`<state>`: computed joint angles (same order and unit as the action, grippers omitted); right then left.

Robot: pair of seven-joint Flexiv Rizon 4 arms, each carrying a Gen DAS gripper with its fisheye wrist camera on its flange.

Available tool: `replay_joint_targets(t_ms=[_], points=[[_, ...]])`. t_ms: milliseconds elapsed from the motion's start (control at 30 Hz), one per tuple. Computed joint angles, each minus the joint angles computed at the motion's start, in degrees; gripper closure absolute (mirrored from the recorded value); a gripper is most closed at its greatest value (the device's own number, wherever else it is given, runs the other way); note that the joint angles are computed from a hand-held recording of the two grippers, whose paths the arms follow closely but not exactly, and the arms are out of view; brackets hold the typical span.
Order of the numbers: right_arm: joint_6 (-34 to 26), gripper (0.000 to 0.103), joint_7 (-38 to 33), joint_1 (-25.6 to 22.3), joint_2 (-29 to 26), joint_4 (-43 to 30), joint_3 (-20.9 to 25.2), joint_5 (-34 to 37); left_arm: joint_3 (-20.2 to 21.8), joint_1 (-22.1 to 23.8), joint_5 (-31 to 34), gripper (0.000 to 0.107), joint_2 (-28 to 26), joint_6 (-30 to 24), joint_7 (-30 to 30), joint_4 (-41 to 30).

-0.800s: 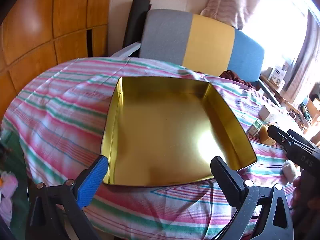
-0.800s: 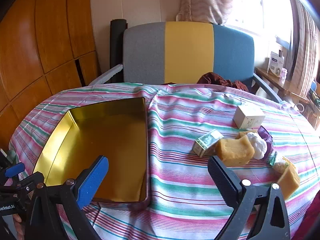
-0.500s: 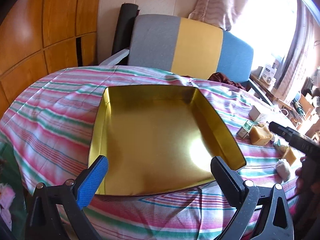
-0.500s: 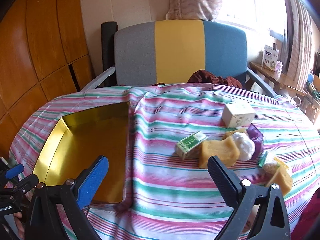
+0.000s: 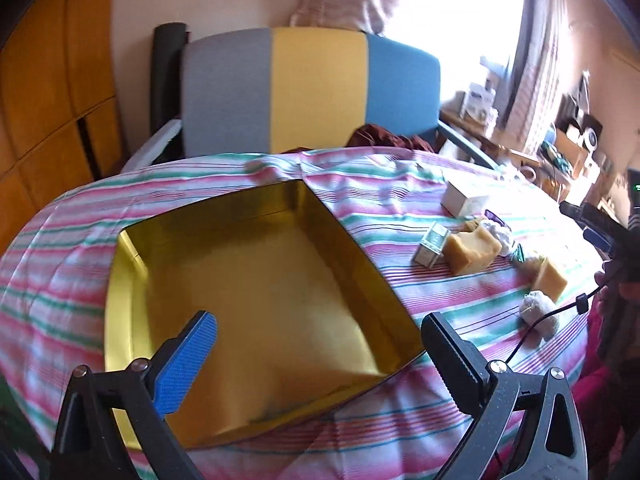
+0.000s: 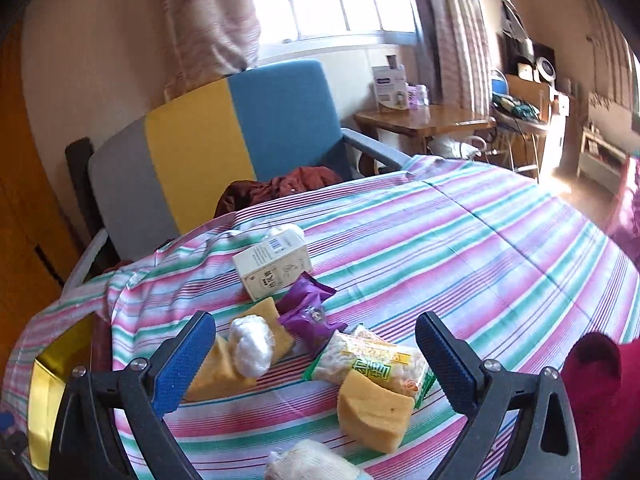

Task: Organize objects
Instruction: 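Reach the left gripper toward the green essential-oil box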

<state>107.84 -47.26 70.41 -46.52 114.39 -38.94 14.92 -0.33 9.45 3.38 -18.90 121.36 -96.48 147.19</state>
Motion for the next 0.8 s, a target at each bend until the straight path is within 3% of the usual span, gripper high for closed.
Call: replay_joint_targets(t_ms=[100, 200, 300, 400, 533, 633, 700, 800], points=[[1.92, 0.001, 1.7, -5.53, 2.06, -0.41, 6.1, 0.73, 0.6, -4.55, -4.37, 0.004, -1.44, -4.25, 3.14, -3.96], [3.04, 0.001, 1.03, -7.4, 2.69, -0.61, 8.45, 1.02, -2.45, -3.7, -3.72, 0.004, -3.02, -10.02, 5.26, -8.68], [3.43, 0.001, -0.26, -10.63, 3.86, -0.97, 12.55, 0.27, -1.03, -7.84, -5.92, 0.004, -5.63, -14.99, 9.57, -14.02], [4.18, 0.001, -1.65, -12.81, 4.28, -1.41, 15.39, -0.18, 4.54, -15.35, -9.16, 0.004, -8.89, -19.79, 13.47, -19.77], [4.95, 0.001, -3.77, -14.65, 4.59, -1.96, 18.02, -0.39, 3.84, -16.04, -10.26, 0.005, -12.49, -26.88, 17.76, -26.49], [5.16, 0.001, -5.17, -15.64, 4.77, -2.36, 19.49, -0.39, 8.22, -20.61, -9.19, 0.017, -16.28, -32.7, 19.48, -33.02], [5.37, 0.001, -5.88, -16.38, 4.89, -2.59, 20.41, -0.32, 7.86, -20.37, -8.68, 0.027, -17.85, -35.34, 20.36, -35.63], [5.6, 0.001, -6.56, -17.25, 4.99, -2.78, 21.52, 0.07, 7.44, -20.29, -8.03, 0.032, -20.27, -39.05, 20.74, -39.65]])
